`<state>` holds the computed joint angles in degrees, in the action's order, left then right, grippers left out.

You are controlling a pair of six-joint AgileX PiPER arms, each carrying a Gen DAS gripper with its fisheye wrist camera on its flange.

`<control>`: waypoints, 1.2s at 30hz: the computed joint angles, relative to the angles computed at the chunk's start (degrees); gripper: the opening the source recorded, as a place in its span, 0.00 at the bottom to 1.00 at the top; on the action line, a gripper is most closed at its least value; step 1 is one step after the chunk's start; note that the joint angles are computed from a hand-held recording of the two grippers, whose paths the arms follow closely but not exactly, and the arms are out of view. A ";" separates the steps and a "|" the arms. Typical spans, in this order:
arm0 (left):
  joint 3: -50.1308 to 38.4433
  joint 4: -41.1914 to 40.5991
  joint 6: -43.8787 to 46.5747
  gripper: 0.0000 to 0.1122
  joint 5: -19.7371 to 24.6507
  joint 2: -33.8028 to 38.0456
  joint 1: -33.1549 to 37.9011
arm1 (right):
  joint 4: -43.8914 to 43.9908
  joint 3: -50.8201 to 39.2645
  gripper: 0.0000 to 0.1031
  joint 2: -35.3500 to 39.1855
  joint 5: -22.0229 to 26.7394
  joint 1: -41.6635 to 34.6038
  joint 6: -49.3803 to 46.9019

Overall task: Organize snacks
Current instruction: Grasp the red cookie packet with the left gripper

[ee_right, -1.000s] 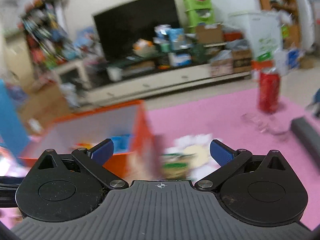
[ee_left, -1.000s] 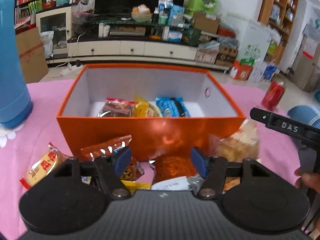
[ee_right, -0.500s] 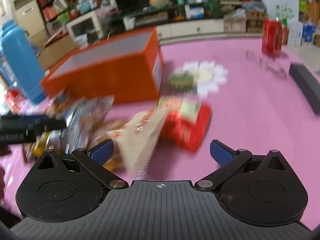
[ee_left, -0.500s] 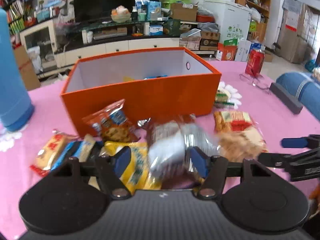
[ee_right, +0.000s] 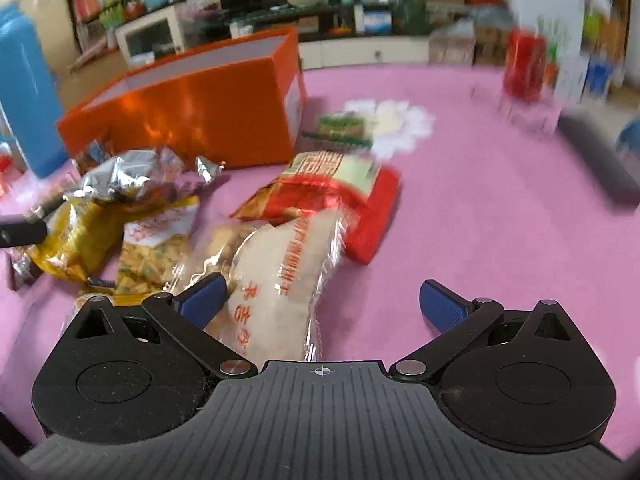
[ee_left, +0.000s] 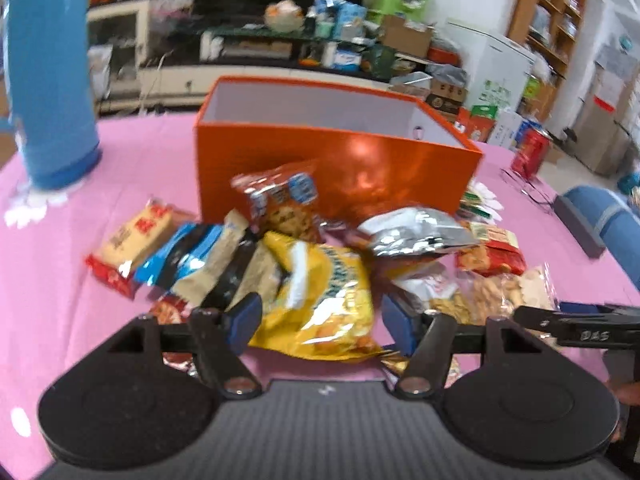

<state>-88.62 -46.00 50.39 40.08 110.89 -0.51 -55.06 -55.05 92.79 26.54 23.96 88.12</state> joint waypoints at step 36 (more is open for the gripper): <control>-20.41 16.24 0.17 0.48 12.09 13.57 5.78 | -19.77 7.67 0.90 -4.79 -11.66 -6.64 26.87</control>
<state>-109.03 -29.76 50.56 52.17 124.47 5.27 -74.83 -47.39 87.99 14.89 17.33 114.99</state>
